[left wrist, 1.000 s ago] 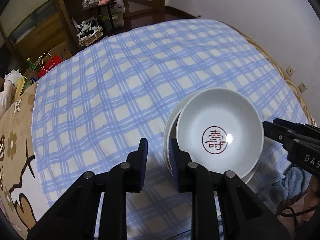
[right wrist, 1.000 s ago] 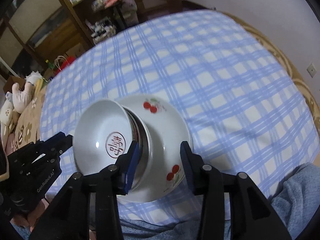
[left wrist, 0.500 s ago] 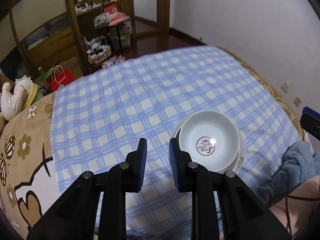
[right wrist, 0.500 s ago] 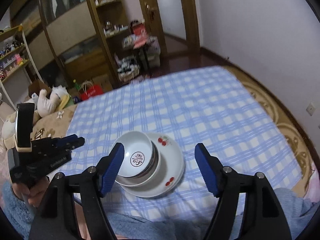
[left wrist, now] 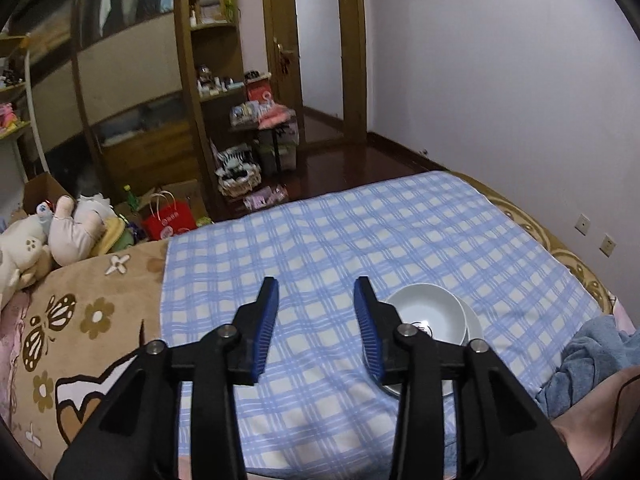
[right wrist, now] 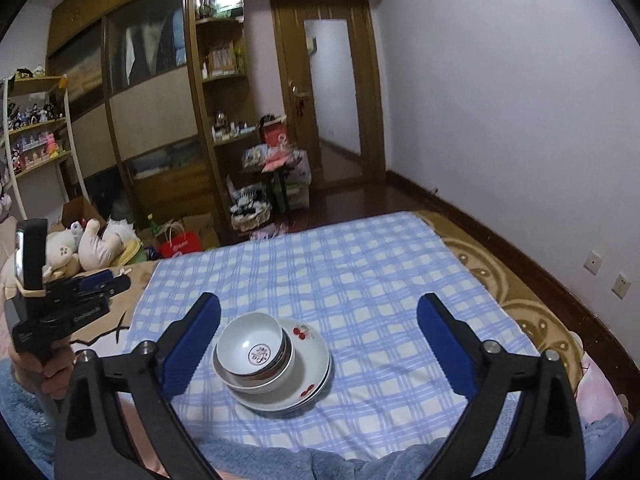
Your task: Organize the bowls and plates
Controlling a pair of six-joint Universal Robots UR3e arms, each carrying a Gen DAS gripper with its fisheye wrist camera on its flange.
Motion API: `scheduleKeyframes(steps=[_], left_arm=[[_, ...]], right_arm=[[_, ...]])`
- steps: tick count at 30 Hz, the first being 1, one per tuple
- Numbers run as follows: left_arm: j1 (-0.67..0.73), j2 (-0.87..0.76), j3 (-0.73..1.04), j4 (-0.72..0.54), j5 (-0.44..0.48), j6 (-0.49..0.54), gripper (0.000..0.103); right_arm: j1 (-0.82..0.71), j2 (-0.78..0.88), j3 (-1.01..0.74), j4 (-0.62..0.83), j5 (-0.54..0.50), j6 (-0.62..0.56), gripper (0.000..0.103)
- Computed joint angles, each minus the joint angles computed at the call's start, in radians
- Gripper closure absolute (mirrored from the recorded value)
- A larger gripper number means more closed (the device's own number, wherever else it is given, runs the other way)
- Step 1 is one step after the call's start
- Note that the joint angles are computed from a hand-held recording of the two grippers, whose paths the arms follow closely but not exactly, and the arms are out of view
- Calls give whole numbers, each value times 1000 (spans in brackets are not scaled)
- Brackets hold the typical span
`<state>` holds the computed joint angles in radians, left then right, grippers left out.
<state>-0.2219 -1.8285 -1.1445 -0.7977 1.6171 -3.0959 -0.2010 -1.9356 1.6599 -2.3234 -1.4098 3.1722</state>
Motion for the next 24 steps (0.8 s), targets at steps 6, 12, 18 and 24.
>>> scheduleKeyframes(steps=[6,12,18,24], left_arm=[[-38,87,-240,294,62,56,33],[-67,60,-273,331,64,79,29],[-65,28,-310,379,79,63,29],[-52,1,-312,386,74,48,29]], right_arm=[[-6,-51,132,-123,12,34,0],[45,-13,168,-176,-72,38,0],[103,24,191,-222,-156,39,0],[155,83,161,-207,-238,53,0]])
